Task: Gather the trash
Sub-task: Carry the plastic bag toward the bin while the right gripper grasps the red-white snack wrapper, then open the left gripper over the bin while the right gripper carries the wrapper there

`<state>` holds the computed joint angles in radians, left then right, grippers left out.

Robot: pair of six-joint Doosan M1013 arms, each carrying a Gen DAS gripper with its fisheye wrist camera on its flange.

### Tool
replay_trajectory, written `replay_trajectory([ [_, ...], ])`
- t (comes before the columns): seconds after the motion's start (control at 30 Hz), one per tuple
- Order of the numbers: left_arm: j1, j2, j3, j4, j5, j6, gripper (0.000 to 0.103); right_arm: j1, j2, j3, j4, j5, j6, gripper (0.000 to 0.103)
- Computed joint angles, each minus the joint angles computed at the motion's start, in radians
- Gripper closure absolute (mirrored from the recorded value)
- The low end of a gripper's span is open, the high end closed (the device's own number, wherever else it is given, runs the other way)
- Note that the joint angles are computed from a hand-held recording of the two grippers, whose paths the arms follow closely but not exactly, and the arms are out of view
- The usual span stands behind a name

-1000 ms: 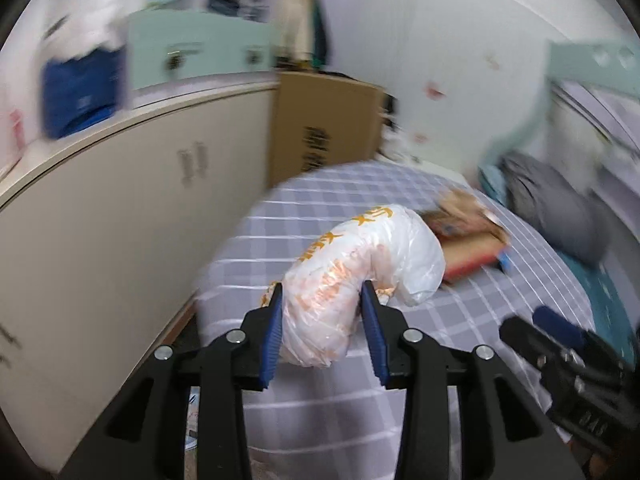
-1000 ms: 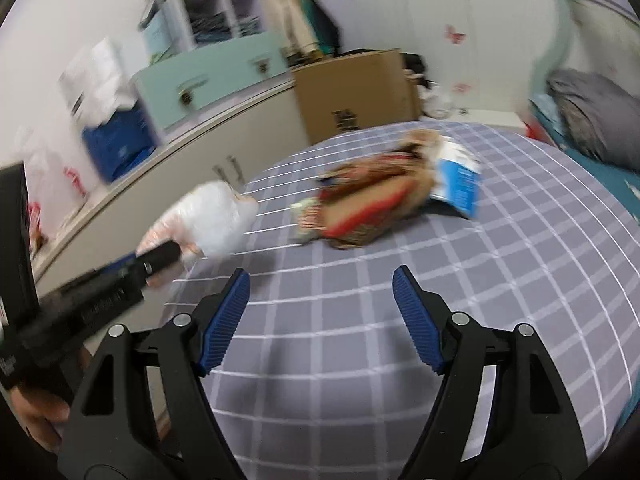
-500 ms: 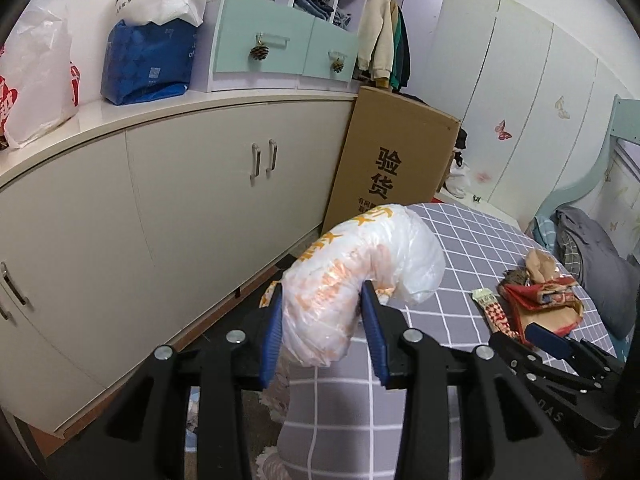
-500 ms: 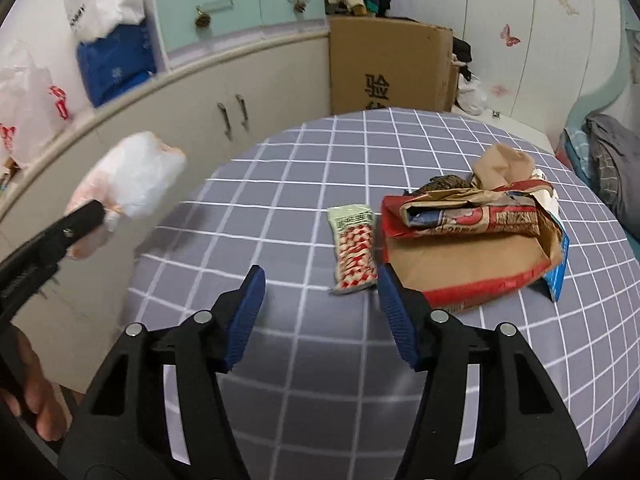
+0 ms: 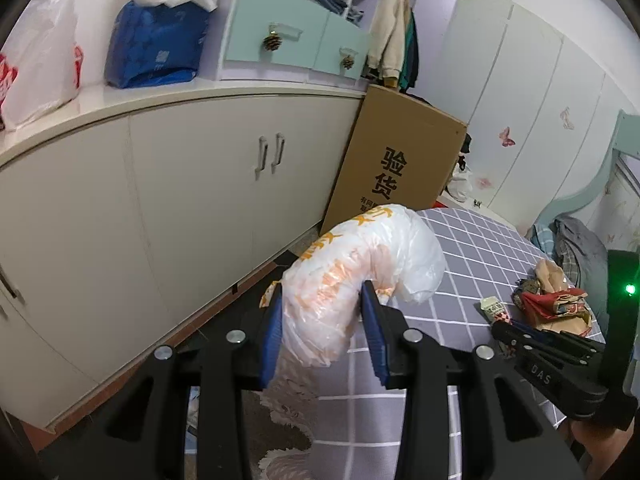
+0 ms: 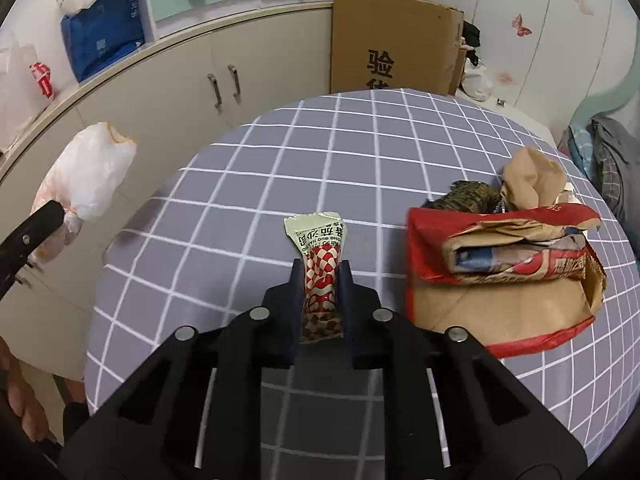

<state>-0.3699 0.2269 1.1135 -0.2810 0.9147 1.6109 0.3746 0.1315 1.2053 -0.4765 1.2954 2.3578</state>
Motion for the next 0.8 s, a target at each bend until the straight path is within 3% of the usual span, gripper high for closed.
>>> replay_trajectory([
  [0.2,0.041,-0.008,0.022,-0.003,0.009,-0.014,0.067,0.055,0.028,-0.039,0.019,-0.069,-0.022,0.091],
  [0.43,0.124,-0.013,0.049,0.020,0.028,-0.058,0.067,0.130,0.113,-0.150,0.091,-0.146,-0.099,0.091],
  [0.63,0.182,0.003,0.063,0.086,0.061,-0.098,0.066,0.164,0.192,-0.210,0.168,-0.168,-0.136,0.091],
  [0.8,0.212,0.040,0.069,0.138,0.121,-0.137,0.066,0.178,0.242,-0.199,0.220,-0.205,-0.116,0.091],
])
